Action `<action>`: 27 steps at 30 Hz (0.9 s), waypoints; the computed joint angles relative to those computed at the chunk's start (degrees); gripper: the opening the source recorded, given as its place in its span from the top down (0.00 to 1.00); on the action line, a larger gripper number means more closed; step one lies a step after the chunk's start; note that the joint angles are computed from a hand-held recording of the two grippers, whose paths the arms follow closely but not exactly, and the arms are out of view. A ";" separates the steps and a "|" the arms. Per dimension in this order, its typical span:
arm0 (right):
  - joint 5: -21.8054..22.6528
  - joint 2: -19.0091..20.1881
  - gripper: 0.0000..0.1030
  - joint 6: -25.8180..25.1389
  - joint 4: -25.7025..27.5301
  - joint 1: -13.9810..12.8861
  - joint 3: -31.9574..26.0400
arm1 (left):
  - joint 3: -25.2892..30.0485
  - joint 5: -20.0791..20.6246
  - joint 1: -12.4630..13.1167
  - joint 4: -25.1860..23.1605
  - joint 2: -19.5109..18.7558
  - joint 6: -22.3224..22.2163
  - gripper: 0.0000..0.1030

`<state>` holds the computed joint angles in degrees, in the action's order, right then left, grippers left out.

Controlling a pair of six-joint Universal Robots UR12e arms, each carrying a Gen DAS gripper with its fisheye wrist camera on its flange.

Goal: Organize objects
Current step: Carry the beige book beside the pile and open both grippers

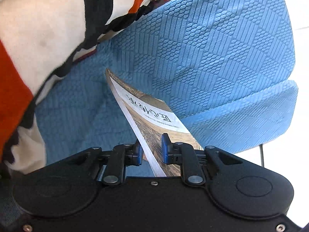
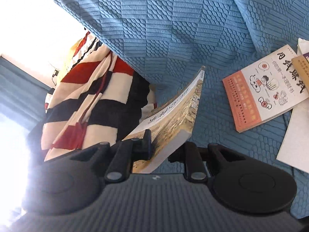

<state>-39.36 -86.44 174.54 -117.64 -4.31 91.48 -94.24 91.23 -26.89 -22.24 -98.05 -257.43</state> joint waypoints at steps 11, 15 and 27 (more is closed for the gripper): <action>-3.78 -1.61 0.79 -0.75 0.41 1.00 4.01 | 2.18 -1.62 -0.24 -13.03 -0.01 10.58 0.83; -5.46 -2.33 0.78 -2.76 2.45 1.55 4.71 | 4.11 -0.10 -1.02 -19.20 -0.55 13.72 0.82; -7.90 -2.53 0.73 -6.54 13.49 1.93 4.22 | 7.14 4.92 -2.57 -32.62 -1.32 14.45 0.63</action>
<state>-47.26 -88.98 168.00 -104.15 -2.38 95.70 -87.10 96.16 -29.46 -54.86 -99.37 -242.98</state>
